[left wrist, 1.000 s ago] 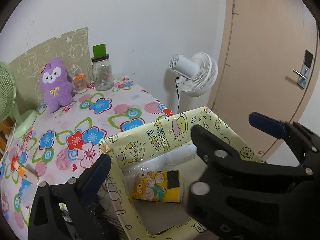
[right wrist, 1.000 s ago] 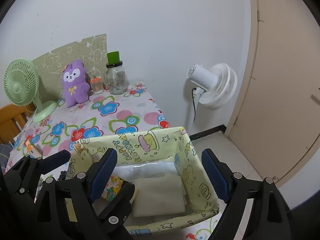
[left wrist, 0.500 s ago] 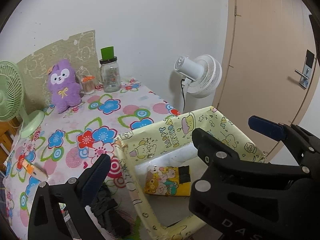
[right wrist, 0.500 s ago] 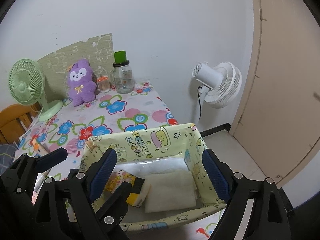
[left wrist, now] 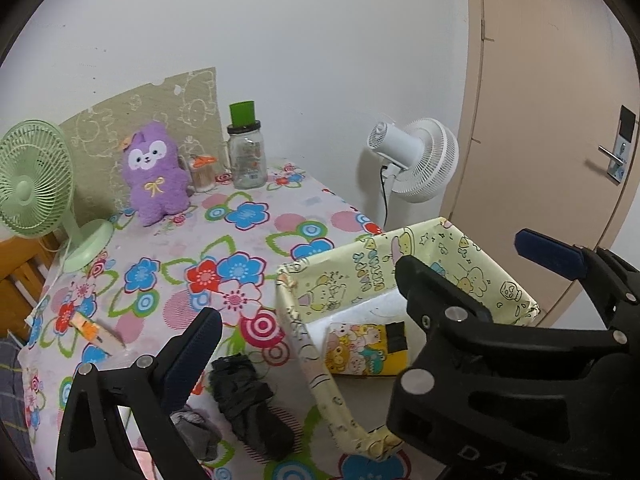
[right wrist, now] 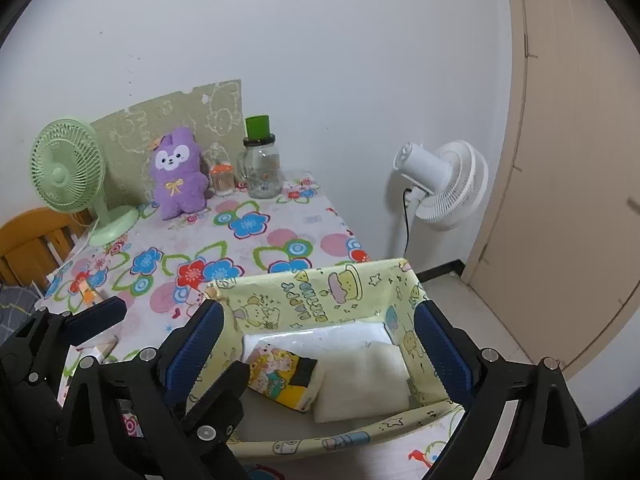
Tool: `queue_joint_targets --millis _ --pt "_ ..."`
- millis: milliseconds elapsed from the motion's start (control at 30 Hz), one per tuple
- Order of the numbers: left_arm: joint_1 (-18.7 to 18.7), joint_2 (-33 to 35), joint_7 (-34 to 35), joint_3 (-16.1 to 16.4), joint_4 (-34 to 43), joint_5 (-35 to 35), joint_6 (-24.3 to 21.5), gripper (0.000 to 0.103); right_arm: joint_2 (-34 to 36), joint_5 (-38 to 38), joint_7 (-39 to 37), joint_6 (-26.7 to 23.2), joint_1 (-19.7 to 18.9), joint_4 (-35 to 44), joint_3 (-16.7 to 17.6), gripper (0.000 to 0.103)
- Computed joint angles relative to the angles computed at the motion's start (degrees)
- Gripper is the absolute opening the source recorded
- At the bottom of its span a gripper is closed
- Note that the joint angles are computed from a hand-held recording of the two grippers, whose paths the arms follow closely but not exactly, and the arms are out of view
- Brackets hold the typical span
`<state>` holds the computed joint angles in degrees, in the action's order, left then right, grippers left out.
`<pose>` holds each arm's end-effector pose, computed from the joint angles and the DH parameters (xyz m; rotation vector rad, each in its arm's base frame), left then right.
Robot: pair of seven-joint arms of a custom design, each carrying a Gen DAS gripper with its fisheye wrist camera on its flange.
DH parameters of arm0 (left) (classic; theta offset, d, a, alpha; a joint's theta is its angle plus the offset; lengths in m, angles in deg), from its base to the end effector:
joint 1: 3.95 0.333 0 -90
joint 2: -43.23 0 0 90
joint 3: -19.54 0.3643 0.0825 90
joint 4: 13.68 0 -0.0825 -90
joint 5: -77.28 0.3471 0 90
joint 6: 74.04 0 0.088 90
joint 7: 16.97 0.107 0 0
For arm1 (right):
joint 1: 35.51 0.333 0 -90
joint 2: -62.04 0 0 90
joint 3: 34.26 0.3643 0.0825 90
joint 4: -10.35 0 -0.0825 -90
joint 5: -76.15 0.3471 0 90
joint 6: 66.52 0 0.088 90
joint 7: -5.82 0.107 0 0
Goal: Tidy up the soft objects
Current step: 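Lower both items into the gift box and open both tools, then withdraw both tools from the box back over the table items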
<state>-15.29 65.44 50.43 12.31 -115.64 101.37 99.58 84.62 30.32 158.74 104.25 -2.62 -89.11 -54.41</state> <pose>0.6414 -0.2326 0.5074 -1.4673 1.9795 -0.9255 0.6388 0.2374 0.5078 -1.6006 1.6806 -0.8180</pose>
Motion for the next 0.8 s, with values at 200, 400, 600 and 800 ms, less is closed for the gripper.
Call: queue_joint_targets --millis 200,400,600,800 --pt "-0.95 -1.58 -2.45 2.37 -1.65 1.77 0.50 0.103 -0.49 -2.37 1.65 -0.47 1.22 0.29 -0.46 0.099" --pt "-1.60 -3.24 -5.92 4.82 -3.63 4.70 1.84 0.103 -0.97 -4.69 3.27 -0.86 1.17 0.65 0.67 0.100" --pt "-1.97 -4.95 -9.60 6.81 -5.49 8.07 3.36 0.103 -1.46 -8.27 5.81 -1.41 1.27 1.36 1.65 0.101" --pt "-2.53 -6.63 -13.80 8.93 -7.05 12.17 4.28 0.103 -2.02 -12.60 8.73 -1.70 0.66 2.07 3.57 0.103"
